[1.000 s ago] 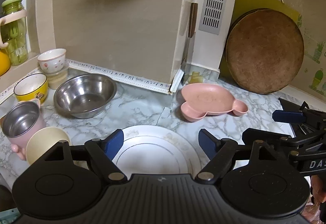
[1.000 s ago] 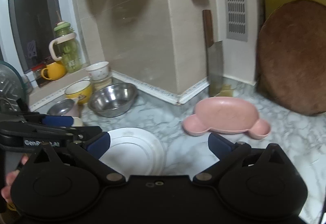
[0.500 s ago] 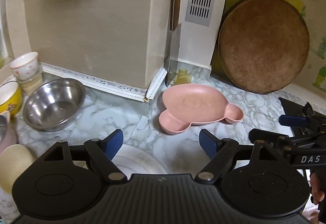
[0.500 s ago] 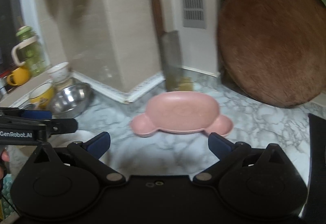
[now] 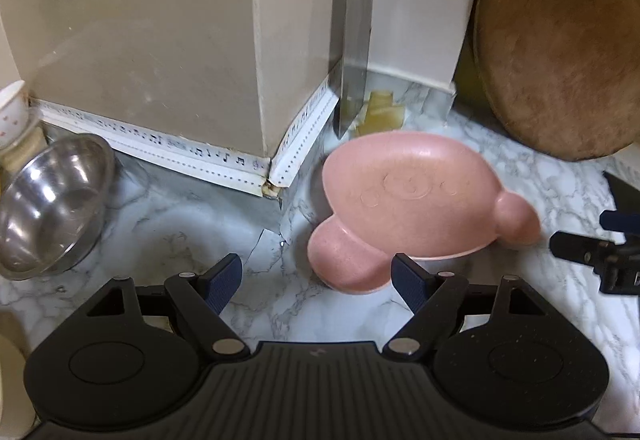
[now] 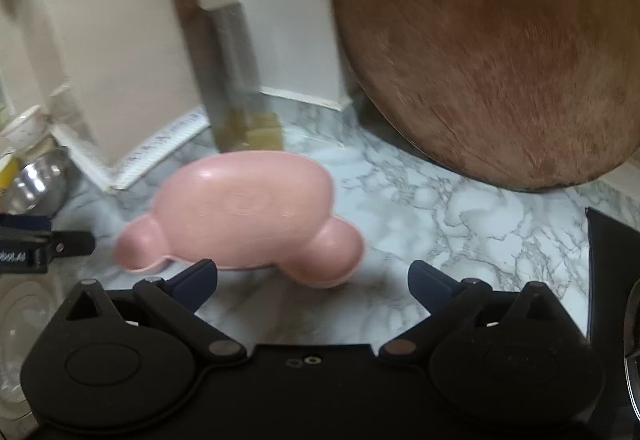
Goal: Organize plates and bowls
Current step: 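Reach the left tool to the pink bear-shaped plate and grasp its rim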
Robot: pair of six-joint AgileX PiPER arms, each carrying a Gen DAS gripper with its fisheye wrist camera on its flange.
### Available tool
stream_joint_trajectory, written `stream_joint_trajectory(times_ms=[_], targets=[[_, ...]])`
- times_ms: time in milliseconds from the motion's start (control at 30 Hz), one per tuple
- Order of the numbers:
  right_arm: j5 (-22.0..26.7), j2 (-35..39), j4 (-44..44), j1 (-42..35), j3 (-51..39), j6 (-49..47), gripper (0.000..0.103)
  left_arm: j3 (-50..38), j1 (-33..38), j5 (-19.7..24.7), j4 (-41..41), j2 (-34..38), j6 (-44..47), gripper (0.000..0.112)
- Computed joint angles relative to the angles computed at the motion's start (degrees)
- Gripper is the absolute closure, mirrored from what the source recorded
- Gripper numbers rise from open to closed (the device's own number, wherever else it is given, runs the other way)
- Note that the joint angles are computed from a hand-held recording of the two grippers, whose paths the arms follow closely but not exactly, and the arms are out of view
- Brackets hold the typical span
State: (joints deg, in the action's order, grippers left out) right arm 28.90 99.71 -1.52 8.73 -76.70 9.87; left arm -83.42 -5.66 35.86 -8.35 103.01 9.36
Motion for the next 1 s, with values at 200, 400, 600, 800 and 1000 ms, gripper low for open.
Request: stream_joint_trajectory(times_ms=[200, 400, 600, 800, 1000], targets=[[3.93, 8.36, 4.5, -2.85, -8.3, -4.02, 0.01, -5.6, -1.6, 1.62, 4.79, 6.22, -4.22, 0.03], [7.35, 13.74, 6.97, -4.54, -14.28, -7.73, 0.026, -10.93, -1.83, 4.07, 5.47, 11.09, -4.83, 0.031], [9.99, 17.65, 11.16, -6.13, -19.17, -11.78, 0.042, -14.13, -1.61, 6.36, 4.73, 13.91, -4.59, 0.039], [12.9, 19.83, 13.3, -6.65, -22.87, -15.2, 0.052, -16.35, -0.88, 8.85, 2.07, 15.73, -2.84, 0.054], [13.97, 20.37, 16.4, -7.26, -23.13, -17.33, 0.064, -17.75, 0.15, 10.6, -1.11, 16.58, -2.02, 0.072]])
